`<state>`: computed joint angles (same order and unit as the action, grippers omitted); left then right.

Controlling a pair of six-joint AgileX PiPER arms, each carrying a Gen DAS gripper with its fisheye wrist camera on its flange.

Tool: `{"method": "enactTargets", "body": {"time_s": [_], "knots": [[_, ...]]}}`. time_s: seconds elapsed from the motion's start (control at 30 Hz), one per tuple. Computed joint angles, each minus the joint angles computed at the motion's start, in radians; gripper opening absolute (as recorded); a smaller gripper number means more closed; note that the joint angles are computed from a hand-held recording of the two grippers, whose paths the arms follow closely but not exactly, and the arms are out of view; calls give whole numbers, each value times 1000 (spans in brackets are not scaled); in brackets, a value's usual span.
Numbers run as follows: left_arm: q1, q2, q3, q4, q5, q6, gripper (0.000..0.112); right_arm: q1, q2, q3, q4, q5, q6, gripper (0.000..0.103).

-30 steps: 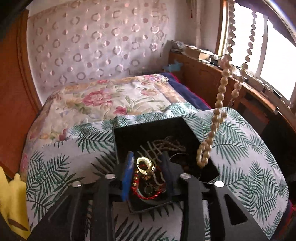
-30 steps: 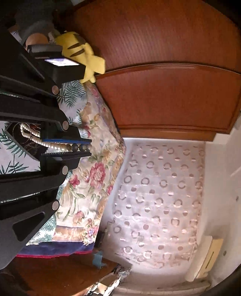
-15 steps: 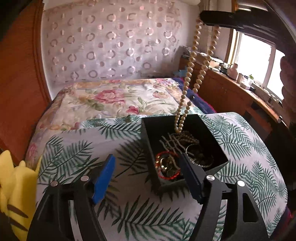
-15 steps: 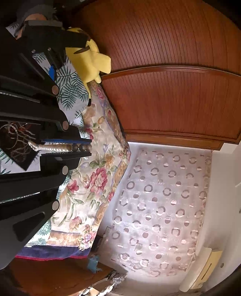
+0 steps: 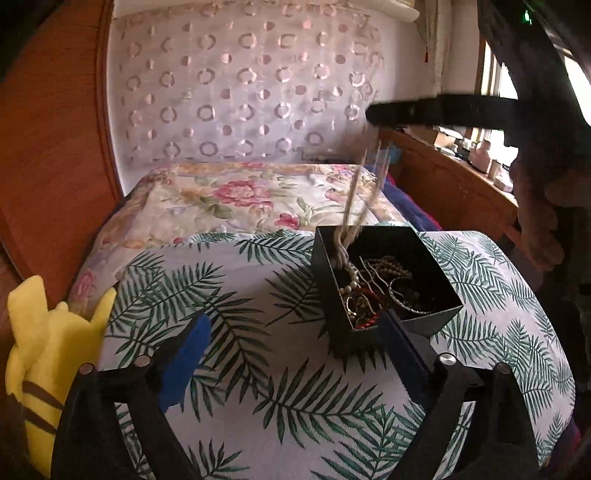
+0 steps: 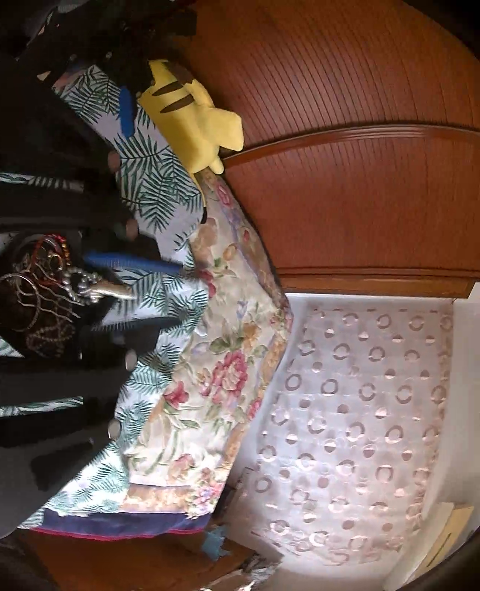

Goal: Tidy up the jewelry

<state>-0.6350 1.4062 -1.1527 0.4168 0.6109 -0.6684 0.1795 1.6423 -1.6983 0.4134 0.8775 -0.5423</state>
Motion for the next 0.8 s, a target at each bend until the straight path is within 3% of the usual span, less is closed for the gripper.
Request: {"method": "enactTargets", "body": {"time_s": [0.2, 0.47, 0.63, 0.8], "knots": [[-80, -67, 26, 124, 56, -148, 95, -40, -175, 237, 57, -47, -45, 29], [-315, -153, 75, 377, 224, -443, 95, -140, -517, 629, 85, -125, -25, 63], [-527, -193, 107, 524, 397, -640, 95, -215, -781, 825, 89, -121, 4, 88], [-730, -210, 119, 610, 583, -780, 95, -247, -999, 910, 24, -80, 107, 101]]}}
